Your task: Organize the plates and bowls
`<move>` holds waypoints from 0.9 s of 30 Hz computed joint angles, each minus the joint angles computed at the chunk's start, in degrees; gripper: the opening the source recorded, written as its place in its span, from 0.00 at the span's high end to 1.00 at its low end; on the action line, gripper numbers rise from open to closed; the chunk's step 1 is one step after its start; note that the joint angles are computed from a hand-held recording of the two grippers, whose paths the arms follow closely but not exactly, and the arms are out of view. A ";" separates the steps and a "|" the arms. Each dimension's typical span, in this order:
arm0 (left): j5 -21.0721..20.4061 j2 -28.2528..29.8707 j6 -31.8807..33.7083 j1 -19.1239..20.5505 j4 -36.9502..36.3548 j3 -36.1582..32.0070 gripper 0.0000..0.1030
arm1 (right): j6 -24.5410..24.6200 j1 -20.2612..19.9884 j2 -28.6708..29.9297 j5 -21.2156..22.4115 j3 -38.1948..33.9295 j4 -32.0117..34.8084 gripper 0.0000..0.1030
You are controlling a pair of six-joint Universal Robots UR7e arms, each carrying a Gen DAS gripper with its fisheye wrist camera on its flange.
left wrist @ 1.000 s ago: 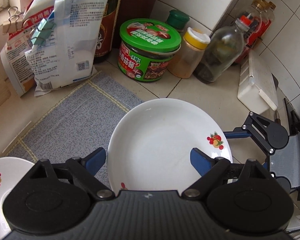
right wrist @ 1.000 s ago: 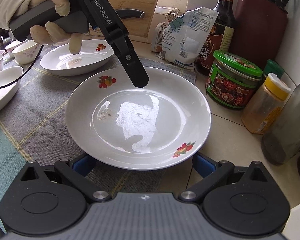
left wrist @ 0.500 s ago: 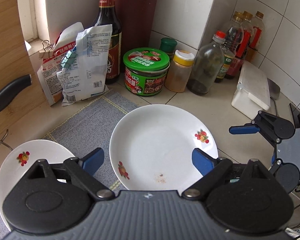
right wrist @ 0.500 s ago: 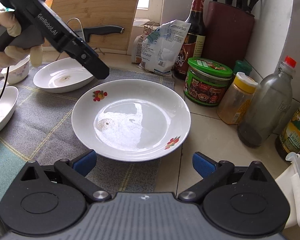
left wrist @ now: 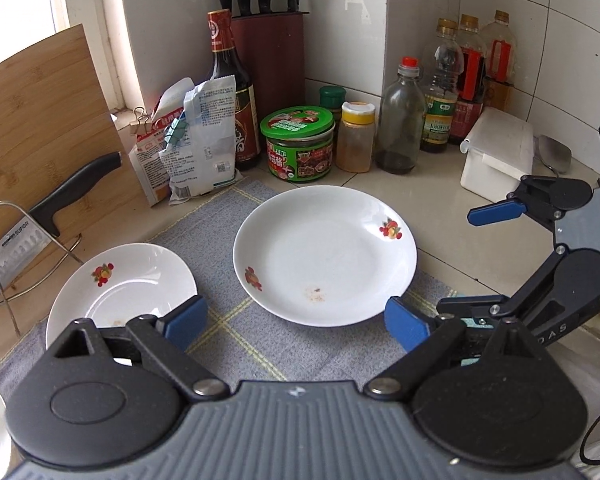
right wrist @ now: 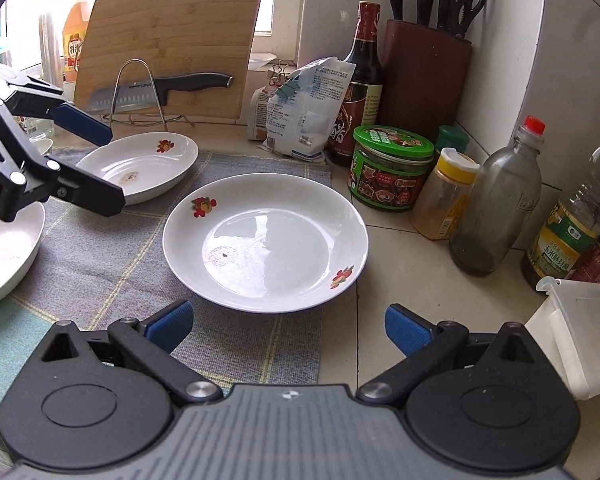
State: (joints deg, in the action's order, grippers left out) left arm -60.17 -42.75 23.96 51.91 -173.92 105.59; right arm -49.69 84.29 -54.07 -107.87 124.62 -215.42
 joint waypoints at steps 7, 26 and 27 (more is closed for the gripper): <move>4.09 -2.33 -6.54 -1.63 -3.59 7.06 0.07 | -0.69 0.22 -0.44 0.81 1.04 2.01 0.00; 6.70 -14.11 -8.12 1.27 -11.26 21.29 0.07 | 2.79 7.16 7.43 -0.97 -3.12 5.94 0.00; 6.67 -15.04 -8.16 1.54 -11.14 21.99 0.07 | 2.96 7.73 8.19 -1.63 -3.56 6.10 0.00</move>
